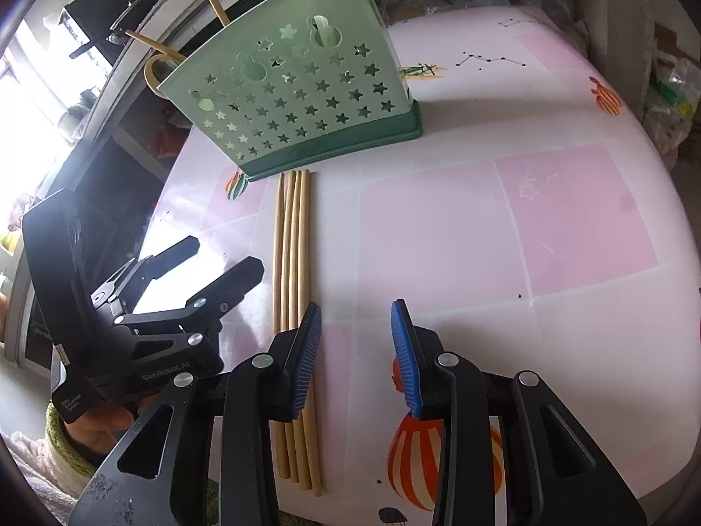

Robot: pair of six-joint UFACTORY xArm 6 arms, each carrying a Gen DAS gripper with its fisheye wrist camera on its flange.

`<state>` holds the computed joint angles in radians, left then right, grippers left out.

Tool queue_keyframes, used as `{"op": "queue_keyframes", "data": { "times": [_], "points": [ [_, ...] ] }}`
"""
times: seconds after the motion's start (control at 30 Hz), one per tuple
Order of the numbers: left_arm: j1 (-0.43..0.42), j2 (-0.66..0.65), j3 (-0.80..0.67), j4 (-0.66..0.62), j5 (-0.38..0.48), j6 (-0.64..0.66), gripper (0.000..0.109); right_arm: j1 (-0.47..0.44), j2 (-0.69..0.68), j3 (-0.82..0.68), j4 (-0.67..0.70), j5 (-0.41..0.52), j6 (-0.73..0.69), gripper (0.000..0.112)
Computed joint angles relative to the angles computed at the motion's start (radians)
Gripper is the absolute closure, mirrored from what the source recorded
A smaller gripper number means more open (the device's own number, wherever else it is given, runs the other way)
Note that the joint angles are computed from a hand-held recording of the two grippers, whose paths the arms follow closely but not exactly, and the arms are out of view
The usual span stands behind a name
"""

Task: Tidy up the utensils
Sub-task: 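Move both open tools back down to the remaining chopsticks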

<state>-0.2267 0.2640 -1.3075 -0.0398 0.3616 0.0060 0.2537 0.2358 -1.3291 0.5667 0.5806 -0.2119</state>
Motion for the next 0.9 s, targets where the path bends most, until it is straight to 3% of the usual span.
{"op": "queue_keyframes", "data": {
  "times": [0.2,0.9],
  "points": [
    [-0.018,0.017,-0.011,0.177,0.013,-0.103,0.011,0.0,-0.004,0.014,0.028,-0.02,-0.023,0.08],
    [0.009,0.012,-0.002,0.194,0.048,-0.129,0.011,0.007,-0.003,0.01,0.049,-0.011,-0.077,0.08]
  ]
}}
